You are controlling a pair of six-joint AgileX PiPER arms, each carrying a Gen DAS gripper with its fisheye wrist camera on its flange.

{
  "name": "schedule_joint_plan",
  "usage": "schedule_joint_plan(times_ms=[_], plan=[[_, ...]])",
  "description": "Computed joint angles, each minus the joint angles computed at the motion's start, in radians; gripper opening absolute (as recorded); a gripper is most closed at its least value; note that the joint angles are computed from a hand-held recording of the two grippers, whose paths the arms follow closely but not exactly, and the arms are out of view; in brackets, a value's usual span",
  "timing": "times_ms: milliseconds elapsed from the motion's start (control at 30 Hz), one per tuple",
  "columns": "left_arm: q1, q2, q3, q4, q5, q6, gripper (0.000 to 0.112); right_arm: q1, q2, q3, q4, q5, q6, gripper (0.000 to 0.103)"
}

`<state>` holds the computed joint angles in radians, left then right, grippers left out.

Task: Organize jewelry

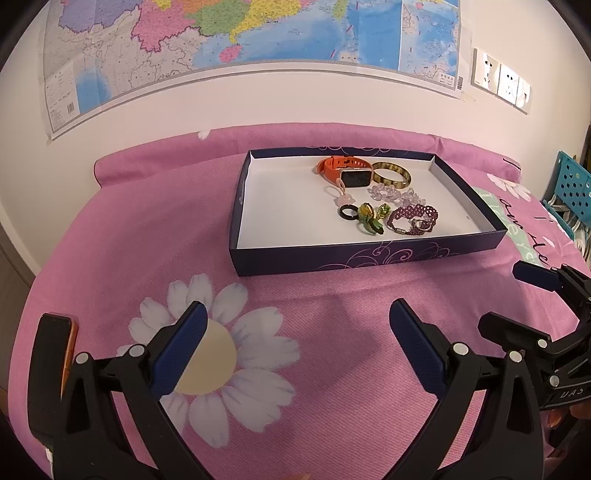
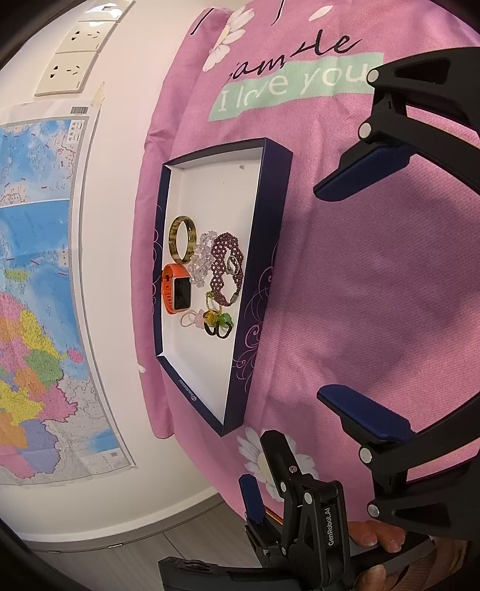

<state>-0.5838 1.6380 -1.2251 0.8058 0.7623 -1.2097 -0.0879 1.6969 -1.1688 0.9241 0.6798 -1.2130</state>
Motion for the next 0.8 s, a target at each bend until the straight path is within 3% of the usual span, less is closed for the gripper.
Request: schedule_joint_plan(times_ms=[800], plan=[[0.003,0.004,0.003,-0.012,-0.003,0.01,0.097,0.007,0.006,-0.006,-0.013,-0.001,0.024,0.096]])
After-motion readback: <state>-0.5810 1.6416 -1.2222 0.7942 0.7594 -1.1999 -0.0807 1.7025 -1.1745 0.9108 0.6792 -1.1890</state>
